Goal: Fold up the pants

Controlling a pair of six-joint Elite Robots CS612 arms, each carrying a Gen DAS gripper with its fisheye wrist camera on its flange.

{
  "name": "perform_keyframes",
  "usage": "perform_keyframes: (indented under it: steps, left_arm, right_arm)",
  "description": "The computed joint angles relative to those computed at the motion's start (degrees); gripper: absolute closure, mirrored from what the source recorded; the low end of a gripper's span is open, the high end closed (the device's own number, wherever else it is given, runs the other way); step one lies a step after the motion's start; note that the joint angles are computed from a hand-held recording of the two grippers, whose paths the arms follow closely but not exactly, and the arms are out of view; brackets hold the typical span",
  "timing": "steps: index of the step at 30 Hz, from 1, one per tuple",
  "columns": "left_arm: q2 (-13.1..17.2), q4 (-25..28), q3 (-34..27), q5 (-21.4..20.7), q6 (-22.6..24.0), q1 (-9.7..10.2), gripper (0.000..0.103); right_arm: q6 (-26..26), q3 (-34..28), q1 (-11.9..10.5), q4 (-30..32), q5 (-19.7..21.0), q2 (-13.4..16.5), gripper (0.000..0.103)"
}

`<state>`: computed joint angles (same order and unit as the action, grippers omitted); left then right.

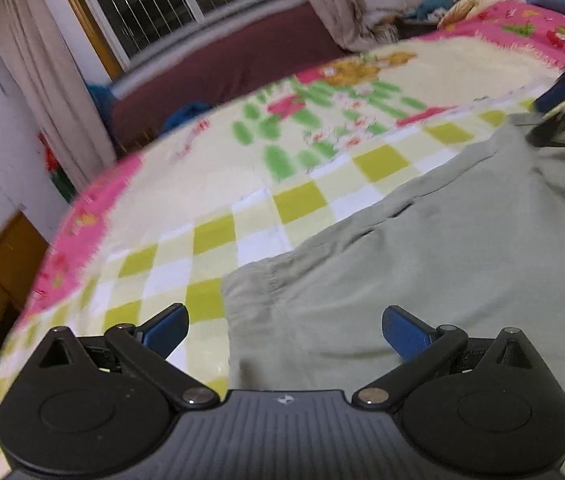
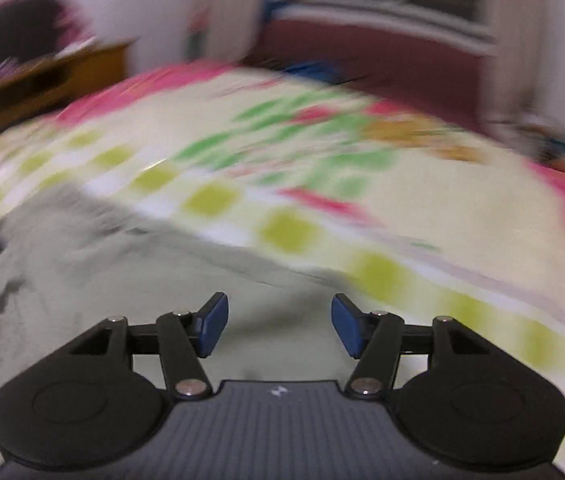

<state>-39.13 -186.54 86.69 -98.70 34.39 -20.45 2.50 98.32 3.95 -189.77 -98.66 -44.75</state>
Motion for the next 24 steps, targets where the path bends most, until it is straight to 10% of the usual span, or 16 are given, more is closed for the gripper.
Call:
perform_keyframes:
  steps: [11,18,20,24]
  left_arm:
    - [6.4,23.3,-16.6,-5.6,-4.9,1.70,0.000]
    - [8.8,26.4,-20.2,-2.7,-6.3,1.39,0.000]
    - [8.6,24.7,-19.3,-2.5,-6.3,1.01,0.000]
    - [7.9,23.7,-18.0,-3.5,-7.2,0.66,0.044]
  right_arm:
    - [-9.8,-12.1,-3.1,19.8,7.3,5.0,0.034]
    - [-6.4,-11.1,-3.7,15.5,9.0,6.1,0.031]
    - [-5.0,-10.3,-3.7,13.0,8.9,6.3,0.038]
    - [-4.3,-9.1,-2.9,10.8,5.9,5.6,0.078]
